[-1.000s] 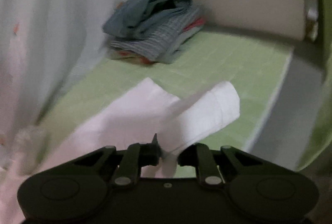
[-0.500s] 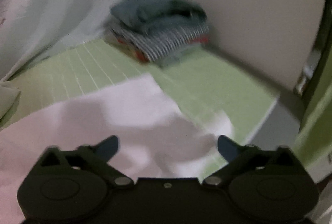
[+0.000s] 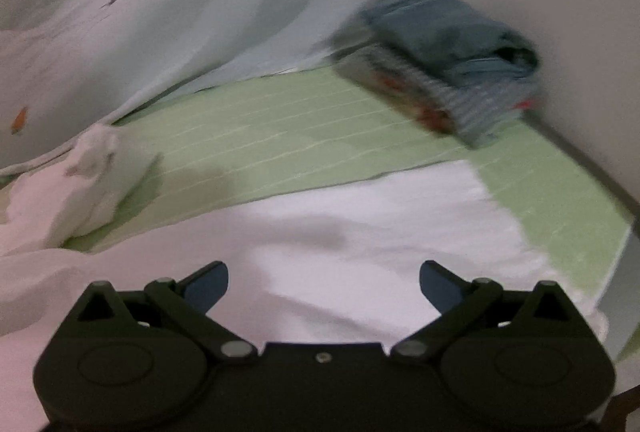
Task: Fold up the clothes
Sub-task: 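Reach both grippers to the white shirt's edges and close on the fabric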
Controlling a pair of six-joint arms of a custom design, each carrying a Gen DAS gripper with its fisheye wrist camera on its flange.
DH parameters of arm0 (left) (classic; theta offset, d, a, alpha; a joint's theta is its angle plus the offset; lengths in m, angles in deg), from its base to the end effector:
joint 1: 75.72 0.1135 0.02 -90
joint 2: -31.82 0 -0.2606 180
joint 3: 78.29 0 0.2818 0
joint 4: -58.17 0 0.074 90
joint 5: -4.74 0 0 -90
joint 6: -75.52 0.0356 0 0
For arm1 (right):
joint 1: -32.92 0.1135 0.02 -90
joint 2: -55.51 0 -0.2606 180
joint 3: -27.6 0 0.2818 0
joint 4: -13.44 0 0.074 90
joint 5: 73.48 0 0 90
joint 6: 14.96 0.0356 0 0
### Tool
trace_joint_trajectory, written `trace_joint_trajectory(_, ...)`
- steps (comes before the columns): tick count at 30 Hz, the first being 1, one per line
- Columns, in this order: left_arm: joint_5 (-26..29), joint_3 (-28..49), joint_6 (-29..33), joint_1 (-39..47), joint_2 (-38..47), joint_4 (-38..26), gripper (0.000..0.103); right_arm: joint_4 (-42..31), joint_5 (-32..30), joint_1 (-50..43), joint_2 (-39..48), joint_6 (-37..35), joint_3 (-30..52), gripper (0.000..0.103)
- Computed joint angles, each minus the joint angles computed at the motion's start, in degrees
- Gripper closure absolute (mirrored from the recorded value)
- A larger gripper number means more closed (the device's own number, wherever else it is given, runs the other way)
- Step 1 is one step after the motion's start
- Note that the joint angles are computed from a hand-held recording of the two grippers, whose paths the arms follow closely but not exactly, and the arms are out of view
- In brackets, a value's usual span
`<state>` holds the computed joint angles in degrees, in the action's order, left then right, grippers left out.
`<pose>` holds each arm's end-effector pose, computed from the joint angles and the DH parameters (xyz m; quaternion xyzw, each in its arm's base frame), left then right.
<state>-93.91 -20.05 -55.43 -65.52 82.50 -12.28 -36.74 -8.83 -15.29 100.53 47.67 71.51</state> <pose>0.1801 0.0378 0.2550 -0.4344 0.8668 0.0087 0.2448 0.1339 -0.1270 0.2095 0.0950 0.9185 -0.0345 0.3824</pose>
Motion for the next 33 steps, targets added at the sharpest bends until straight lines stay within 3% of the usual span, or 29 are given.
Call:
trace_joint_trajectory(4,5.04,0.82,9.28,11.23,6.01,5.05,0.025,0.97,10.46,17.77,-5.14,11.3,-2.66,0.0)
trace_joint_trajectory(7,7.92,2.87,15.17,17.68,13.15,9.33,0.025,5.89,20.0,33.71,-2.35,20.64,-2.52,0.0)
trace_joint_trajectory(12,10.62,9.38,23.14,24.65,27.08,15.75,0.024,16.82,33.15,54.39,13.29,29.92,3.74,0.0)
trace_joint_trajectory(17,11.56,18.82,27.6,25.52,42.28,20.58,0.024,26.85,41.44,68.51,35.58,29.91,17.0,0.0)
trace_joint_trajectory(19,11.67,23.27,28.52,24.87,48.11,21.89,0.024,28.47,41.55,72.2,45.57,28.97,24.46,0.0)
trace_joint_trajectory(23,12.31,30.83,27.81,22.93,56.9,24.25,0.024,27.28,33.22,75.54,62.52,26.16,40.13,0.002)
trace_joint_trajectory(28,13.59,37.25,28.52,20.63,63.88,25.55,0.024,22.27,29.88,78.84,76.9,20.65,55.92,0.019)
trace_joint_trajectory(30,12.48,38.77,28.23,19.73,65.67,25.18,0.024,18.59,30.0,78.94,80.74,20.83,60.92,0.037)
trace_joint_trajectory(33,10.61,38.86,26.74,18.86,66.25,25.6,0.024,15.86,27.15,77.78,83.38,24.18,65.0,0.044)
